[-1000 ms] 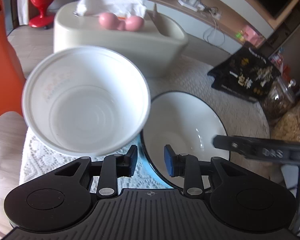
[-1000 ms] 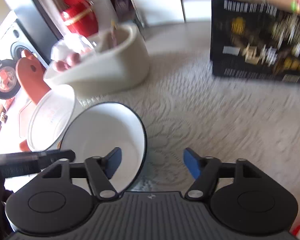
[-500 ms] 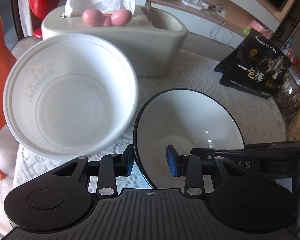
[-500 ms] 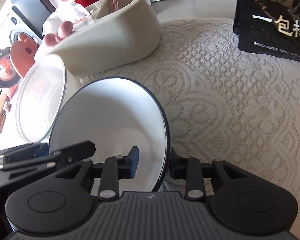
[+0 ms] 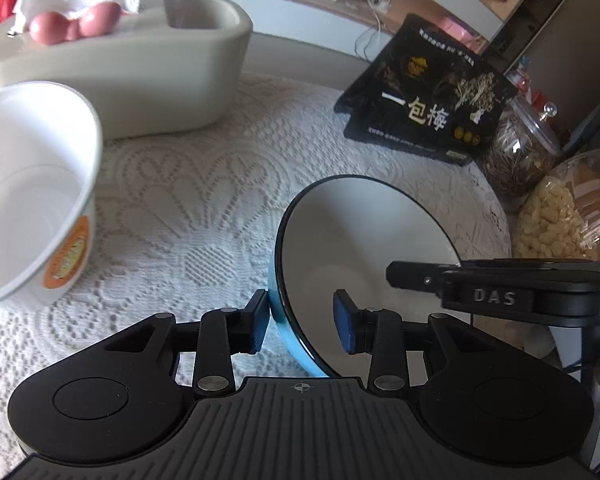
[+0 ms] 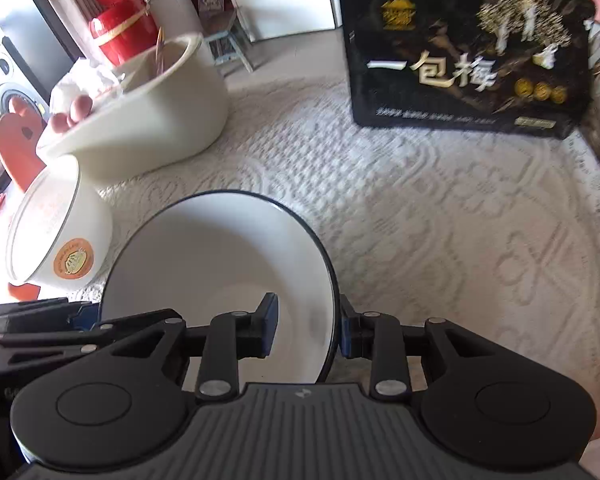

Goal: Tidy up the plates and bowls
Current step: 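Grasp the rim of the blue enamel bowl with the left gripper, then lift the blue bowl with the left gripper and carry it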

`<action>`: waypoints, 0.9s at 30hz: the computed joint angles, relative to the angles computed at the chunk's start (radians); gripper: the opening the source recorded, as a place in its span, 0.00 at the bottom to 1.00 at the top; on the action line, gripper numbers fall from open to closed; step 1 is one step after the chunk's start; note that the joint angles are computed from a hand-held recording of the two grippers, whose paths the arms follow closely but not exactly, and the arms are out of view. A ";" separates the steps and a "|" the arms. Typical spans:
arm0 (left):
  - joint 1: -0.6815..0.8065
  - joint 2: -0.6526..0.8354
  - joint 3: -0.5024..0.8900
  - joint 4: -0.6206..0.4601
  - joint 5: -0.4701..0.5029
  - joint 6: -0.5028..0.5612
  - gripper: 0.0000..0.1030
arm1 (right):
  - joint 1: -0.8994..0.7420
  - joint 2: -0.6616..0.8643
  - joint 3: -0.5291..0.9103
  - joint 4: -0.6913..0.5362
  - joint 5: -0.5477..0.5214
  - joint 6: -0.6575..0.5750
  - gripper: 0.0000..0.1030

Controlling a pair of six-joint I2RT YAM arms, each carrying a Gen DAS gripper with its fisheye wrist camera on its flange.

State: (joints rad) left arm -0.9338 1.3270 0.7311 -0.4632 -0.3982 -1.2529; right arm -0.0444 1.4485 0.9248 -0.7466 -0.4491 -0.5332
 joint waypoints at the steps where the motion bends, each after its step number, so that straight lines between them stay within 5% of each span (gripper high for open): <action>1: 0.007 0.011 0.001 0.015 0.005 0.003 0.37 | -0.020 0.005 0.010 -0.010 -0.016 -0.014 0.29; 8: 0.087 0.149 0.079 0.040 0.057 0.061 0.37 | -0.075 0.089 0.033 -0.041 -0.075 -0.043 0.29; 15: 0.170 0.120 -0.013 0.181 0.163 0.068 0.35 | -0.041 0.172 0.056 -0.022 -0.074 0.015 0.29; 21: 0.149 0.146 0.044 0.154 0.215 0.058 0.43 | -0.062 0.179 0.072 -0.027 -0.073 -0.017 0.29; 27: 0.125 0.248 0.126 0.189 0.260 0.068 0.40 | -0.169 0.207 0.129 -0.063 -0.076 -0.095 0.29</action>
